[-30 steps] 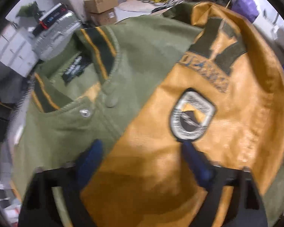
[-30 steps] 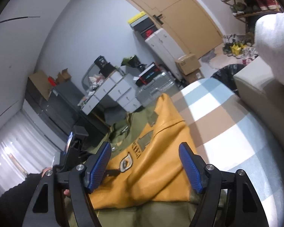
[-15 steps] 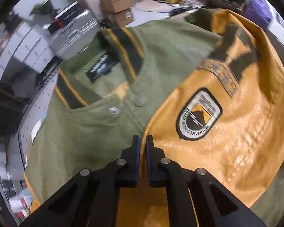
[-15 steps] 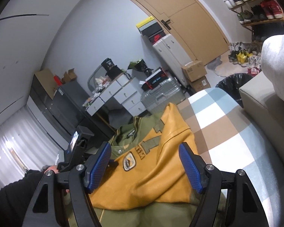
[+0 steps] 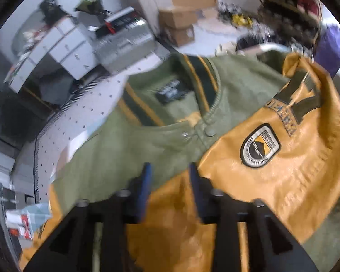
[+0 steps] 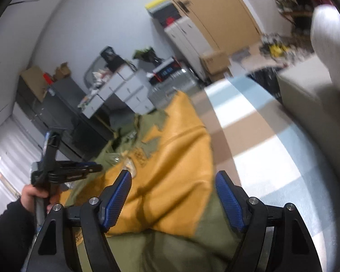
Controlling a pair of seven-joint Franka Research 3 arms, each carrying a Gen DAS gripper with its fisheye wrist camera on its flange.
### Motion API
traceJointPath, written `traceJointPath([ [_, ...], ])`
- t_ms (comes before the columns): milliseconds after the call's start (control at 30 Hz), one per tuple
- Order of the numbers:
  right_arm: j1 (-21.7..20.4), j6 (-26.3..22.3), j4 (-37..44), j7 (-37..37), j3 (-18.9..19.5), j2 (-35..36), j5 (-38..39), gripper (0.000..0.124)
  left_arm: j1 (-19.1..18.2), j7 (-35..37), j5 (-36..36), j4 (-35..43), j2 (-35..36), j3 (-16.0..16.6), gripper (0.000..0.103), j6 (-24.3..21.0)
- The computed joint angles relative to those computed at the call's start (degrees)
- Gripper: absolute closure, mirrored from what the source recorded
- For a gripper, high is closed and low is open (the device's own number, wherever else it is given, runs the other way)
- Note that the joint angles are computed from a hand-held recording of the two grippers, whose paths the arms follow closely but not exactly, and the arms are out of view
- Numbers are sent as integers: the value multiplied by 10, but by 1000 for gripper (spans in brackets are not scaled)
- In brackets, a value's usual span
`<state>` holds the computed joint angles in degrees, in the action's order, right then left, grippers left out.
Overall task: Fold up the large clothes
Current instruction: 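Fold the held yellow sleeve across the jacket front with the right gripper, then grasp the other yellow sleeve's striped cuff with the left gripper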
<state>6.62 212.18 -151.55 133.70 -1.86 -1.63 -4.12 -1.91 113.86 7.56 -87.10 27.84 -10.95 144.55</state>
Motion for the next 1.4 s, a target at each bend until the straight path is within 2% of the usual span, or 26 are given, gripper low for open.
traceJointPath([
  [33,4,-5,1,-31,8,-2,28,46,22,23,-36,-31,-22,-22,34,2],
  [67,7,-10,3,-46,11,-2,43,46,41,52,-71,-55,-38,-38,34,5],
  [100,10,-13,6,-62,14,-1,60,46,45,71,-81,-79,-49,-41,34,18],
  [167,18,-9,7,-102,23,0,113,46,17,47,-43,-95,-48,-15,34,19],
  [267,23,7,3,-108,22,3,123,46,-12,-8,8,-68,-14,16,33,-22],
  [333,25,11,1,-109,22,1,129,46,6,-11,-21,-58,-5,5,32,-18],
  [400,28,10,2,-128,26,1,156,46,9,-33,-19,-37,1,14,32,-43],
  [433,30,8,3,-135,27,1,167,46,10,-46,-14,-37,-5,19,32,-41],
  [533,36,6,3,-163,32,-1,202,46,79,16,-109,-86,-67,-14,32,-28],
  [600,39,9,3,-171,33,0,209,46,117,61,-172,-151,-131,-13,32,17],
  [667,42,10,3,-180,33,-1,218,44,156,108,-263,-205,-192,3,31,46],
  [733,48,14,4,-207,40,-2,251,44,186,124,-345,-244,-239,37,20,54],
  [800,52,13,7,-223,42,-1,265,43,211,128,-420,-278,-276,83,20,71],
  [900,61,-10,21,-293,53,-6,329,43,232,96,-452,-295,-278,142,19,105],
  [933,66,-35,33,-346,64,-14,381,43,239,88,-456,-289,-270,152,19,95],
  [967,70,-44,41,-379,73,-21,419,43,250,87,-473,-273,-256,163,19,66],
  [1033,82,-46,48,-403,86,-36,467,36,279,84,-520,-237,-225,170,19,-7],
  [1100,102,-63,42,-356,75,-59,425,33,317,102,-592,-170,-170,162,19,-123],
  [1133,118,-61,38,-319,68,-72,388,32,325,88,-599,-141,-146,153,19,-149],
  [1267,147,-37,44,-287,88,-89,342,24,349,39,-600,-74,-79,121,20,-175],
  [1333,149,-32,59,-317,119,-89,370,23,359,26,-601,-63,-64,105,20,-166],
  [1367,146,-31,72,-354,146,-87,411,23,365,24,-606,-54,-58,98,20,-163],
  [1400,150,-25,79,-371,156,-83,432,23,371,26,-620,-51,-55,89,20,-155],
])
